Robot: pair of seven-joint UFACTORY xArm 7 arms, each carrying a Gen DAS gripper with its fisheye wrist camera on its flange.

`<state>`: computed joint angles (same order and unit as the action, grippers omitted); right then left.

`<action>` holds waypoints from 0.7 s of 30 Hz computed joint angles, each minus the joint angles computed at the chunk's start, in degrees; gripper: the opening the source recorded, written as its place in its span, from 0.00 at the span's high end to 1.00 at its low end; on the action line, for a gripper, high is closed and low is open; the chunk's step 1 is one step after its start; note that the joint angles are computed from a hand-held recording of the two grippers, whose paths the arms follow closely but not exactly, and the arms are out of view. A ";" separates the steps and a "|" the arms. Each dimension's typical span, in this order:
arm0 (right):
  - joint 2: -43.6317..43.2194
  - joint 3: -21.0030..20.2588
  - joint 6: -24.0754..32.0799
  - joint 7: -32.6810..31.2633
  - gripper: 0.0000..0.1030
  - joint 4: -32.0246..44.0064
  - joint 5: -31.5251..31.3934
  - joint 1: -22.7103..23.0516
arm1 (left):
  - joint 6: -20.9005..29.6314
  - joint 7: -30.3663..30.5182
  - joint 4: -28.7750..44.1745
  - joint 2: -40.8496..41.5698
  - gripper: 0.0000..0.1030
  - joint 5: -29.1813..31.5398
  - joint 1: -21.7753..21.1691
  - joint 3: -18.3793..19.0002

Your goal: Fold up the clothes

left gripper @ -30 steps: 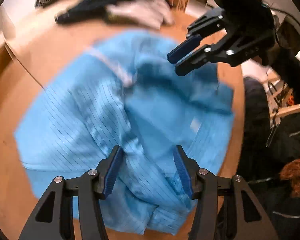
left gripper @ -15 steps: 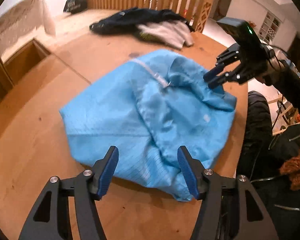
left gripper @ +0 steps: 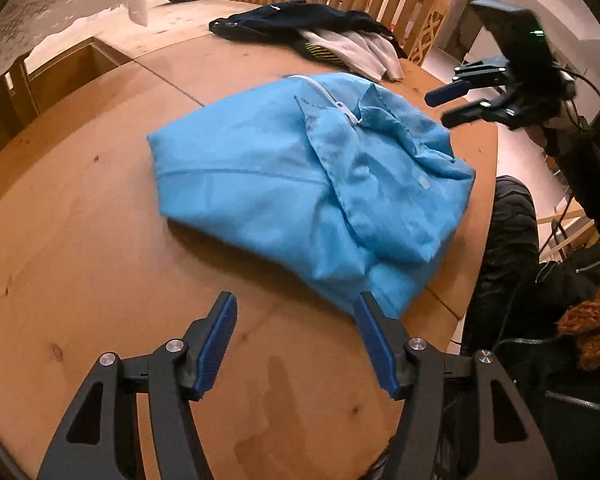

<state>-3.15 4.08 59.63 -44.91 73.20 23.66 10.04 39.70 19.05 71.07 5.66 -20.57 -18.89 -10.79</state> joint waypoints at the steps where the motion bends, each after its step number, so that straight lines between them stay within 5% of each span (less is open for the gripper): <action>1: -0.72 1.10 -0.17 -0.66 0.58 -0.70 -0.03 1.08 | -0.37 0.20 -0.95 -0.59 0.42 -0.27 0.03 -0.02; 5: -2.57 5.55 -3.62 -1.45 0.58 -3.51 -3.81 6.53 | -0.73 1.92 -4.46 -3.47 0.42 -1.35 0.56 0.63; 14: 6.70 9.91 -18.23 12.19 0.58 -4.40 -30.08 15.79 | 0.41 8.02 -5.89 -4.44 0.42 -4.72 1.66 2.09; 16: 8.40 9.31 -16.87 12.43 0.59 -2.50 -29.25 15.92 | -0.13 9.30 -5.57 -3.64 0.42 -5.35 1.79 1.98; 19: 10.72 8.40 -11.34 11.08 0.90 2.53 -22.74 14.57 | -0.24 11.90 -4.82 -2.71 0.42 -7.45 2.24 1.81; 21: 11.80 7.79 -8.36 10.98 0.91 5.68 -19.66 13.48 | -0.34 13.81 -4.14 -2.12 0.42 -8.70 2.54 1.69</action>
<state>8.65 11.87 51.27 -33.94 78.88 4.00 23.52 39.36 32.86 66.93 3.53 -29.27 -16.34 -9.10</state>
